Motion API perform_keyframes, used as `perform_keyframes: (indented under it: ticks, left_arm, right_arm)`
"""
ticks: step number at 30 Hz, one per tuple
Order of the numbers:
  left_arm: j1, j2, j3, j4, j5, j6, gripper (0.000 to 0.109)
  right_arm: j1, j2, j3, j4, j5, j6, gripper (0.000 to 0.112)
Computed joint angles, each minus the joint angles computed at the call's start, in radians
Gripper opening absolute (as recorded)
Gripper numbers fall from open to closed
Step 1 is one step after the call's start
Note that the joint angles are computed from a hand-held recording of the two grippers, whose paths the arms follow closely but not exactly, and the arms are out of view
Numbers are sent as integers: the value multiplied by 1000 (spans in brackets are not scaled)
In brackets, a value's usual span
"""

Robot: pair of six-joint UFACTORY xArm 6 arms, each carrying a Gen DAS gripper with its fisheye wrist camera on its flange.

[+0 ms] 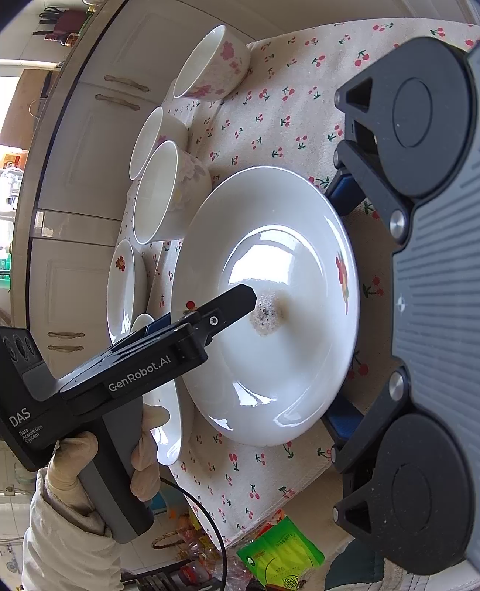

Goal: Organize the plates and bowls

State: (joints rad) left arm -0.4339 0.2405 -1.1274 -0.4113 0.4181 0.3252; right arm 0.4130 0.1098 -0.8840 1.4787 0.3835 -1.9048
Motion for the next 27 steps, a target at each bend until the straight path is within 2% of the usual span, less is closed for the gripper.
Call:
perform_keyframes:
  ticks: [16,27]
  left_arm:
    - [4,-61,48,-53,-35,36,89]
    - [51,-186,177,-54,-110,8,89]
  right_arm:
    - [1,-12,-21,-116,20,106,103]
    - [34,24,-125,-231,78,188,103]
